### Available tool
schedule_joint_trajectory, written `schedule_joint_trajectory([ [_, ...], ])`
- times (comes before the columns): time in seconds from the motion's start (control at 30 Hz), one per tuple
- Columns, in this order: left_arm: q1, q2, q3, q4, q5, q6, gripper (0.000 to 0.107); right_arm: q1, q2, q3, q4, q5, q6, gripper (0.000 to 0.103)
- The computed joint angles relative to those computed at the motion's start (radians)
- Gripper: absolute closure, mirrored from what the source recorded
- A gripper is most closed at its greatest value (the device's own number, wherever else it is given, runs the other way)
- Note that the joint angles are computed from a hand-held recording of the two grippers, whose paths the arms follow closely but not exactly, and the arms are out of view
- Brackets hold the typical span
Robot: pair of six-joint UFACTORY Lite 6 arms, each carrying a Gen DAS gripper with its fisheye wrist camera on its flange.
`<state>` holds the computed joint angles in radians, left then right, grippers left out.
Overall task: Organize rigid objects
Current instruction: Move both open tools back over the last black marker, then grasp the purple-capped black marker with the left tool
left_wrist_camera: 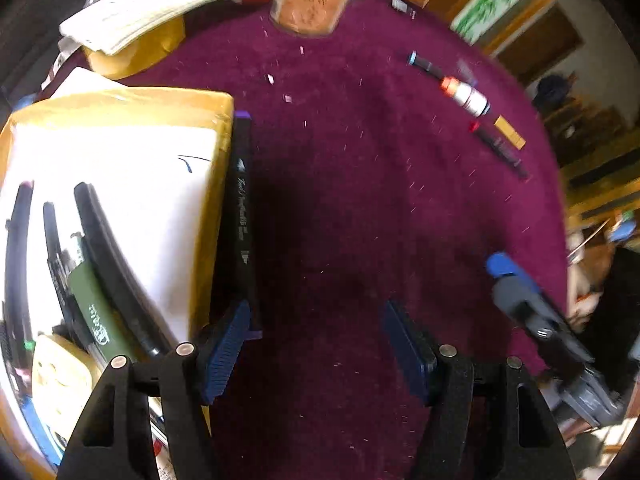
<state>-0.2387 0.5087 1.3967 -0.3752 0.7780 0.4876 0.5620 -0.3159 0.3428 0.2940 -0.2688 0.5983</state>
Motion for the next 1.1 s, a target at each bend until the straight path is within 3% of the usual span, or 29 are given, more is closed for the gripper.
schedule_joint_trajectory([
  [0.13, -0.076, 0.042, 0.034, 0.176, -0.060, -0.193, 0.040, 0.042, -0.011, 0.003, 0.201, -0.009, -0.186, 0.042],
  [0.27, -0.105, 0.050, 0.033, 0.256, -0.083, -0.298, 0.045, 0.051, -0.039, -0.014, 0.240, -0.023, -0.214, 0.042],
  [0.3, -0.111, 0.049, 0.026, 0.278, -0.096, -0.319, 0.051, 0.050, -0.046, -0.020, 0.252, -0.024, -0.222, 0.042],
  [0.33, -0.111, 0.052, 0.028, 0.276, -0.098, -0.327, 0.069, 0.047, -0.055, -0.029, 0.263, -0.027, -0.223, 0.042],
  [0.43, -0.111, 0.044, 0.001, 0.296, -0.123, -0.347, 0.089, 0.029, -0.061, -0.042, 0.201, -0.025, -0.153, 0.042],
  [0.6, -0.092, -0.032, -0.114, 0.225, -0.180, -0.260, 0.093, 0.029, -0.045, -0.035, 0.175, -0.021, -0.127, 0.042],
  [0.83, -0.098, -0.372, -0.554, 0.027, -0.295, 0.009, 0.092, 0.018, 0.035, -0.002, -0.101, -0.045, 0.117, 0.042],
  [0.87, -0.120, -0.435, -0.624, 0.030, -0.319, 0.019, 0.088, 0.022, 0.043, 0.001, -0.110, -0.049, 0.126, 0.042],
  [0.93, -0.141, -0.539, -0.725, 0.013, -0.359, 0.041, 0.050, 0.029, 0.063, 0.010, -0.146, -0.059, 0.155, 0.042],
  [1.0, -0.150, -0.681, -0.845, -0.002, -0.430, 0.062, 0.046, 0.049, 0.072, 0.017, -0.116, -0.064, 0.122, 0.042],
  [1.1, -0.094, -0.834, -0.940, -0.125, -0.413, 0.218, 0.045, 0.088, 0.083, 0.032, -0.062, -0.079, 0.052, 0.042],
])
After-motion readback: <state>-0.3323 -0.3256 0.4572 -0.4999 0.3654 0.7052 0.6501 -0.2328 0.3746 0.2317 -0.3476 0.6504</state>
